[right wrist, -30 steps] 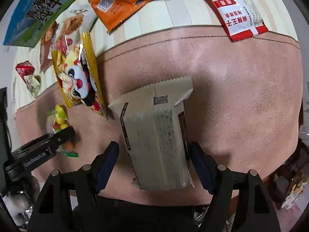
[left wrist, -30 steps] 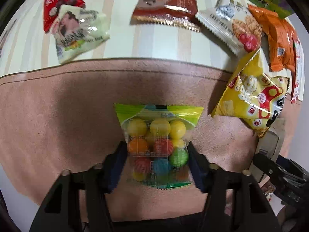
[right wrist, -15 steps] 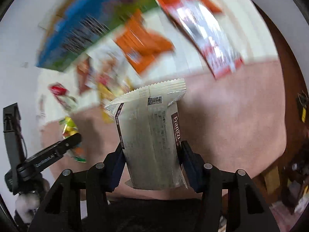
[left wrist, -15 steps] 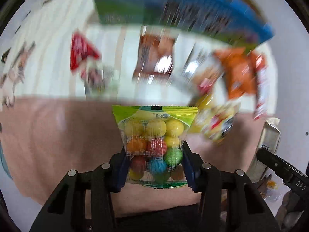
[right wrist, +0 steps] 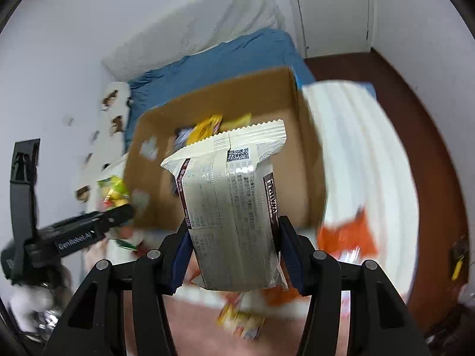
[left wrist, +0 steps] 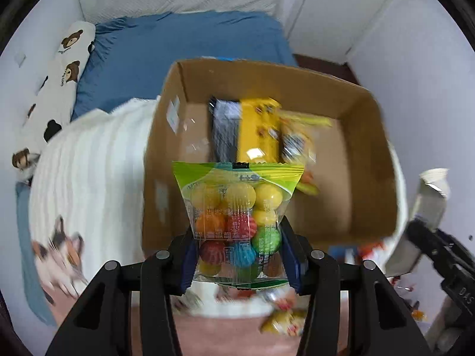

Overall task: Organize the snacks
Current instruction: 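Carry gumballs and wafer pack into the box and open both tools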

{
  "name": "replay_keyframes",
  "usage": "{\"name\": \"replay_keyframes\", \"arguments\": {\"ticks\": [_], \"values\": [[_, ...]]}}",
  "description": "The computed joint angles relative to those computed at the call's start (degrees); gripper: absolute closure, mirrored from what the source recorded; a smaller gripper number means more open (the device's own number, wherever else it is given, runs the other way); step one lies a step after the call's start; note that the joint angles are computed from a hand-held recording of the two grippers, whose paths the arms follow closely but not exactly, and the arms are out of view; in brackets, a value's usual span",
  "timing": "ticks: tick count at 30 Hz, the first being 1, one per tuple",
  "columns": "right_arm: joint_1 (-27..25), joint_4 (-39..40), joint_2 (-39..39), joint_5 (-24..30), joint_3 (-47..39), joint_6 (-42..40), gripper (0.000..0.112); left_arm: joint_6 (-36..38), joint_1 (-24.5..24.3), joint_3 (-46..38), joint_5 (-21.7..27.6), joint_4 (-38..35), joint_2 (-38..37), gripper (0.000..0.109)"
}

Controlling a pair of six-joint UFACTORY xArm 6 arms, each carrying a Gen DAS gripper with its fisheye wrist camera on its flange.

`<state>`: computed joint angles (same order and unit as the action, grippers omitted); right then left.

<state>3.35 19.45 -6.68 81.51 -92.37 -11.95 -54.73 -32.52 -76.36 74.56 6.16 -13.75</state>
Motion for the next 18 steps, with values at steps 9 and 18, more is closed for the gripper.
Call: {"name": "replay_keyframes", "arguments": {"ticks": [9,18], "values": [[5.2,-9.2,25.9,4.7,-25.1,6.2,0.055,12.4,11.6,-8.2,2.9,-5.4,15.6,0.062],[6.8,-13.1,36.5,7.6,-34.0,7.7,0.047,17.0,15.4,-10.7,2.0,-8.1,22.1,0.059]]}}
